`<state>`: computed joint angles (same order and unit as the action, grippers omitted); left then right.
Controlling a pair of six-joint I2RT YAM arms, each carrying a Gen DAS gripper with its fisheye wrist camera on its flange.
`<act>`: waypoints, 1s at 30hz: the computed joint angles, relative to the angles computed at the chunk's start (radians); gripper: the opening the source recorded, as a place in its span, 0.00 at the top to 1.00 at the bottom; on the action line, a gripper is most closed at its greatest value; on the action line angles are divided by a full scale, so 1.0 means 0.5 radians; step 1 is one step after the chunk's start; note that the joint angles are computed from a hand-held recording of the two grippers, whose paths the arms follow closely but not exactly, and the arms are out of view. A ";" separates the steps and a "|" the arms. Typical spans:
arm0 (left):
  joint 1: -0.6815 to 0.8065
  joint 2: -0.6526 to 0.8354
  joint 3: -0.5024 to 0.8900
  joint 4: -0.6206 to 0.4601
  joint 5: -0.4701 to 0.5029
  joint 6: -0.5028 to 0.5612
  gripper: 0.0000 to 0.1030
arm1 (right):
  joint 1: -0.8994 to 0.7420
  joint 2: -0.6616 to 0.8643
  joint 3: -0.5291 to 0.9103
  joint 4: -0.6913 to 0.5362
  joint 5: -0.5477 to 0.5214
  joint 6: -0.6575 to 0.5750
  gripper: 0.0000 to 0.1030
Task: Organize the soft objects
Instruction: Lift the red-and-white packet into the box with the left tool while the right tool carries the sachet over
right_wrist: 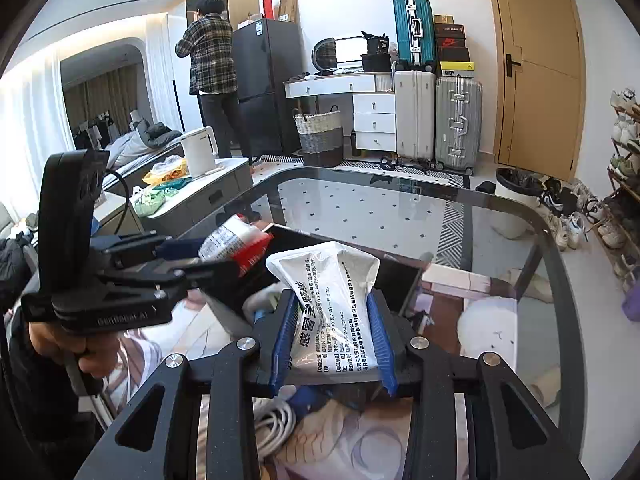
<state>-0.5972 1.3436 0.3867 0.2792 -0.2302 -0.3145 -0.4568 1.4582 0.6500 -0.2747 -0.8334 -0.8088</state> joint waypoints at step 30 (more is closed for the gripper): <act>-0.010 0.405 0.197 0.132 -0.003 0.038 0.55 | 0.241 0.440 0.166 0.443 0.098 0.396 0.65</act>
